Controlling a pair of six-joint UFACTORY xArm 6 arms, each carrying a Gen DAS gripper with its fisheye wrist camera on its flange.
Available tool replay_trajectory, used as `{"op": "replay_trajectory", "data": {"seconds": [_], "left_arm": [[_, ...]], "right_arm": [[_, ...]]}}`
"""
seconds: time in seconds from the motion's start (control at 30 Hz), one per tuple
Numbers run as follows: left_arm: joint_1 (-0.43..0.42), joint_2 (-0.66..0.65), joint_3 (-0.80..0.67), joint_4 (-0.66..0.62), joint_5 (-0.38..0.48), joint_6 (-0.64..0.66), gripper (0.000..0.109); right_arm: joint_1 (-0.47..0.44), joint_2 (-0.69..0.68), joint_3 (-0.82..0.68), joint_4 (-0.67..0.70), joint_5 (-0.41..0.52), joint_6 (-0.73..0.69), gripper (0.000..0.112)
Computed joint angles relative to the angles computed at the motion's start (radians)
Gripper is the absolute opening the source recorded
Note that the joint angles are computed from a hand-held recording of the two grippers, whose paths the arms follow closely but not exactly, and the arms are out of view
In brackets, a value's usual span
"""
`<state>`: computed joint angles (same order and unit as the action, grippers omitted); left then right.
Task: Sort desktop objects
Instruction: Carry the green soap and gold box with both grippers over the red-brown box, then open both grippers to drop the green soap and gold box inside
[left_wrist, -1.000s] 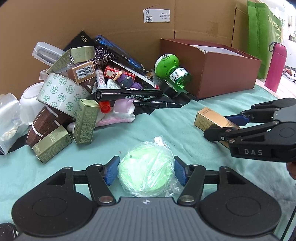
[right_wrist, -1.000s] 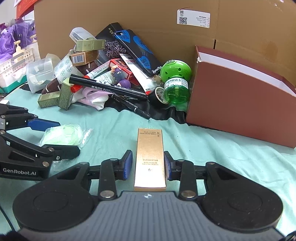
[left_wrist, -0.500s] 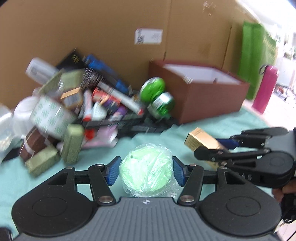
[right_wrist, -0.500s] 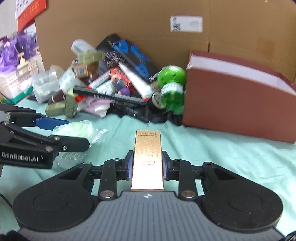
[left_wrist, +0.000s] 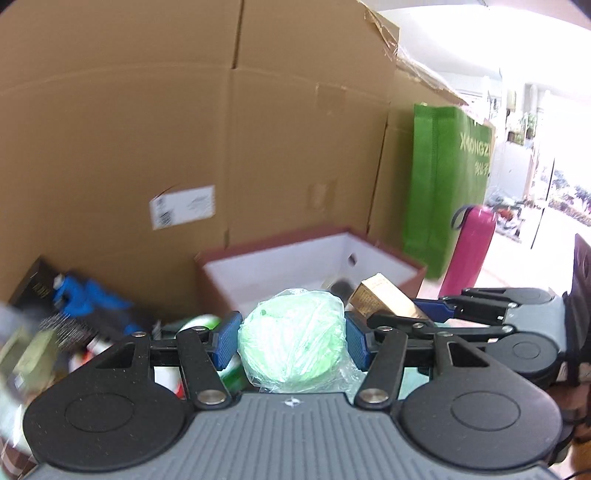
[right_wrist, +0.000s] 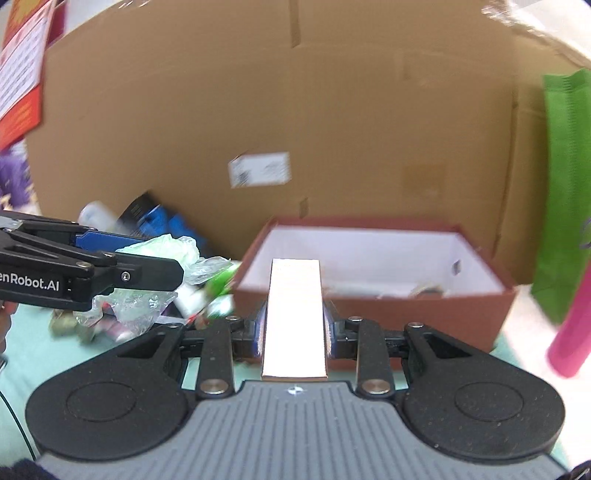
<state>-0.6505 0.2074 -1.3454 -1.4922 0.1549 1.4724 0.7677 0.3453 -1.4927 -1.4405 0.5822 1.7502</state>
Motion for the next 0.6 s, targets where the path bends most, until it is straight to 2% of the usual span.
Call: {"op": "replay_trajectory", "data": {"seconds": [0.17, 0.33, 0.43, 0.6], "left_arm": [[-0.016, 0.146, -0.168, 0.301, -0.01, -0.339, 0.061], [0.001, 0.304, -0.356, 0.62, 0.066, -0.71, 0.061], [0.001, 0.388, -0.456, 0.784, 0.085, -0.86, 0.061], [0.012, 0.523, -0.636, 0.95, 0.178, -1.023, 0.061]], "right_arm": [[-0.06, -0.003, -0.023, 0.016, 0.036, -0.03, 0.029], [-0.137, 0.037, -0.079, 0.094, 0.006, -0.103, 0.029], [-0.173, 0.087, -0.137, 0.158, -0.008, -0.177, 0.029], [-0.217, 0.18, -0.235, 0.281, -0.014, -0.32, 0.029]]}}
